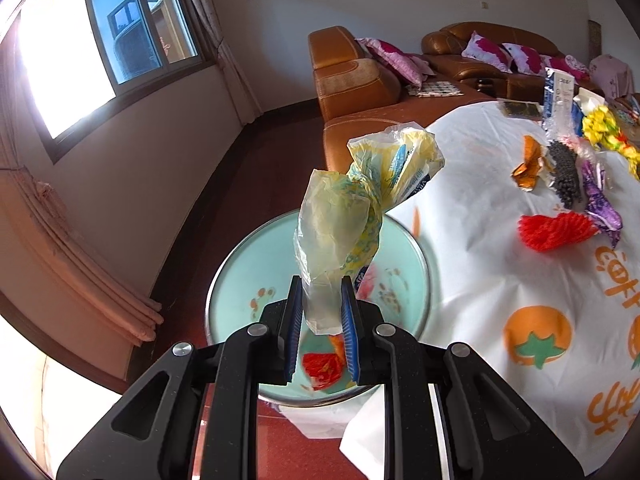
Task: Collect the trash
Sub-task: 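Carry the yellow-green bag and yellow wrapper in both tools over the teal bin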
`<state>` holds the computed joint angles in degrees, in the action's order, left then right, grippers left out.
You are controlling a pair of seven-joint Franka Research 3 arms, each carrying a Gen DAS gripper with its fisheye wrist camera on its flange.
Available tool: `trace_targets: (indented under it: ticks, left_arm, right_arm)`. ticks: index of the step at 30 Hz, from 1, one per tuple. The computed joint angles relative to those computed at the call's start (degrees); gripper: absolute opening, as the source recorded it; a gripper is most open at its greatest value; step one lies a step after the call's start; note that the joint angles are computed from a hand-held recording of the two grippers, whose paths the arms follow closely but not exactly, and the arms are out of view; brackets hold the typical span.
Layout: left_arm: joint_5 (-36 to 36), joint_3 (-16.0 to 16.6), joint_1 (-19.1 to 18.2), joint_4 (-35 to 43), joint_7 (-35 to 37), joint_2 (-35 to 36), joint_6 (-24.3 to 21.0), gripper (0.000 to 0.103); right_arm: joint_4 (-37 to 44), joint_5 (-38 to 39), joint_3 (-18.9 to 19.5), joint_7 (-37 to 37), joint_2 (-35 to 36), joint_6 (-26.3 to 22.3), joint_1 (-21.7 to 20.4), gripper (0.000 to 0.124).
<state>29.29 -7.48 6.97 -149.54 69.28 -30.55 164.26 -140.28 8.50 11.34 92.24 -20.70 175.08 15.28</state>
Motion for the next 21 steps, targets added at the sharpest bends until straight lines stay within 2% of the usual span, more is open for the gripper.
trace_targets:
  ticks: [2,3,5,12,15,21]
  left_arm:
    - [0.8,-0.1,1.2,-0.3,-0.2,-0.2,-0.1,0.018]
    - [1.2,-0.3,1.8,-0.4,-0.4,-0.3,-0.3,0.018]
    - [1.2,0.4,2.0,-0.8,0.0,-0.6,-0.7,0.018]
    - [1.4,1.5,3.2,-1.9,1.2,-1.7,-2.2,0.018]
    - [2.3,1.3,4.7,-2.3,1.1,-1.9,-2.3,0.018]
    - [2.0,2.7,5.3,-3.2,2.0,-2.8,-2.7,0.018]
  right_arm:
    - [2.6,0.6,-1.1,-1.9,2.6,0.0,2.2,0.024]
    - [4.5,2.4,-3.1,-4.4,4.5,0.1,5.3,0.024]
    - [7.4,4.1,-3.9,-6.7,7.2,-0.3,7.3,0.024]
    - [17.5,4.7,-2.1,-9.6,16.4,-2.2,9.3,0.024]
    - [20.5,4.1,-1.7,-10.3,19.2,-3.2,10.1,0.024]
    - [27.1,3.1,-1.3,-11.5,24.8,-5.3,12.0,0.024]
